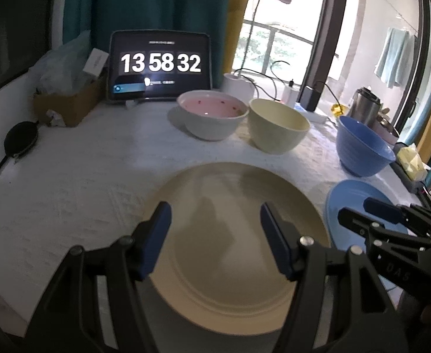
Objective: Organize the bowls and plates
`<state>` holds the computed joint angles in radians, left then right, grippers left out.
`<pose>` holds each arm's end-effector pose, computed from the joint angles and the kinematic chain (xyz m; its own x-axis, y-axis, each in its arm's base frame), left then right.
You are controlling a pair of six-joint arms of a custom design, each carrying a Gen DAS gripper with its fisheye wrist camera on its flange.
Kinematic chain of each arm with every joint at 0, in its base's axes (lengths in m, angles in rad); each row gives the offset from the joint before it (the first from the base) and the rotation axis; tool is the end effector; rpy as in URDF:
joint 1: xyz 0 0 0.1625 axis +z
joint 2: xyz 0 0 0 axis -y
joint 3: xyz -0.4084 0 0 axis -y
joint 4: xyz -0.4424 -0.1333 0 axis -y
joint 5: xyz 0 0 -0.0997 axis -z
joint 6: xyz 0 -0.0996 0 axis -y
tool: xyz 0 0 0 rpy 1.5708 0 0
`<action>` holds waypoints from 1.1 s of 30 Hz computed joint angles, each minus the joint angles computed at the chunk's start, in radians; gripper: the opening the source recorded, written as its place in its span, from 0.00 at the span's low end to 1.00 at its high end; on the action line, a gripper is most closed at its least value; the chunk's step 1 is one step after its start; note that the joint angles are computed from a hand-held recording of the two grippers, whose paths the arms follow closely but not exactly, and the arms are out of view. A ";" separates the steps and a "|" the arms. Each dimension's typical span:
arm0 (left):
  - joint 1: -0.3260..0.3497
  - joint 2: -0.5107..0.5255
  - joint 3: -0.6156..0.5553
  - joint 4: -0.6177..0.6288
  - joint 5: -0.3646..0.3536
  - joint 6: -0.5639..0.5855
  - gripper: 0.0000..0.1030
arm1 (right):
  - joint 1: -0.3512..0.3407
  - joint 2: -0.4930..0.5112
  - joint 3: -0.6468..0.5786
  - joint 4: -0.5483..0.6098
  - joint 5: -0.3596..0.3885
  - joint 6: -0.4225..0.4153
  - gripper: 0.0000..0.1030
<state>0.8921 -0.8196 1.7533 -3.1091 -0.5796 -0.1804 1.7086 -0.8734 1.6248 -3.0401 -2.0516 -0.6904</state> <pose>-0.2425 -0.6458 0.1172 -0.8058 -0.1409 -0.5752 0.3780 0.6253 -0.6827 0.1851 -0.6999 0.1726 -0.6434 -0.3367 0.6875 -0.6657 0.6895 -0.2853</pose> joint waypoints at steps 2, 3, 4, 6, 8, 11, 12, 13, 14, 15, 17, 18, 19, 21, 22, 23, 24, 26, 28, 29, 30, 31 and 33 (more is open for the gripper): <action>0.005 -0.005 0.002 0.002 0.006 -0.004 0.63 | 0.003 0.012 -0.012 0.010 0.002 0.000 0.50; 0.007 -0.006 0.002 0.003 0.008 -0.004 0.63 | 0.005 0.018 -0.018 0.016 0.003 0.000 0.50; 0.009 -0.008 0.003 0.003 0.011 -0.005 0.63 | 0.005 0.022 -0.022 0.021 0.005 0.001 0.50; 0.015 -0.011 0.003 0.009 0.017 -0.009 0.63 | 0.006 0.032 -0.034 0.034 0.007 0.005 0.50; 0.020 -0.015 0.005 0.017 0.022 -0.018 0.63 | 0.007 0.043 -0.047 0.047 0.007 0.008 0.50; 0.030 -0.021 0.008 0.031 0.026 -0.033 0.63 | 0.009 0.060 -0.067 0.065 0.007 0.011 0.51; 0.034 -0.024 0.007 0.041 0.026 -0.040 0.63 | 0.010 0.065 -0.074 0.071 0.007 0.014 0.50; 0.037 -0.026 0.007 0.051 0.027 -0.048 0.63 | 0.011 0.073 -0.082 0.079 0.007 0.017 0.50; 0.038 -0.028 0.008 0.057 0.028 -0.053 0.63 | 0.011 0.078 -0.088 0.085 0.007 0.019 0.50; 0.041 -0.029 0.007 0.064 0.030 -0.059 0.63 | 0.012 0.084 -0.096 0.093 0.007 0.021 0.50; 0.047 -0.034 0.006 0.085 0.031 -0.075 0.63 | 0.013 0.093 -0.107 0.104 0.008 0.025 0.50; 0.050 -0.036 0.005 0.097 0.033 -0.083 0.63 | 0.013 0.101 -0.117 0.112 0.009 0.027 0.50; 0.054 -0.038 0.004 0.112 0.032 -0.094 0.63 | 0.013 0.106 -0.124 0.117 0.010 0.028 0.50; 0.060 -0.041 0.001 0.133 0.027 -0.108 0.63 | 0.012 0.118 -0.139 0.126 0.009 0.034 0.50; 0.063 -0.041 0.000 0.143 0.023 -0.115 0.63 | 0.012 0.126 -0.148 0.131 0.007 0.038 0.50; 0.066 -0.041 -0.003 0.154 0.019 -0.121 0.63 | 0.012 0.132 -0.155 0.136 0.006 0.043 0.50; 0.069 -0.041 -0.006 0.165 0.014 -0.126 0.63 | 0.011 0.137 -0.162 0.144 0.004 0.048 0.50; 0.074 -0.043 -0.009 0.187 0.006 -0.138 0.63 | 0.010 0.146 -0.176 0.159 0.001 0.056 0.51; 0.080 -0.043 -0.016 0.213 -0.002 -0.153 0.63 | 0.009 0.153 -0.186 0.171 -0.003 0.062 0.51; 0.082 -0.043 -0.018 0.225 -0.003 -0.161 0.63 | 0.009 0.157 -0.192 0.176 -0.004 0.064 0.51; 0.084 -0.043 -0.020 0.237 -0.006 -0.170 0.63 | 0.009 0.161 -0.198 0.182 -0.006 0.066 0.51; 0.087 -0.044 -0.022 0.248 -0.010 -0.177 0.63 | 0.009 0.165 -0.204 0.190 -0.010 0.070 0.50; 0.090 -0.044 -0.026 0.274 -0.013 -0.192 0.63 | 0.009 0.171 -0.212 0.204 -0.014 0.074 0.51</action>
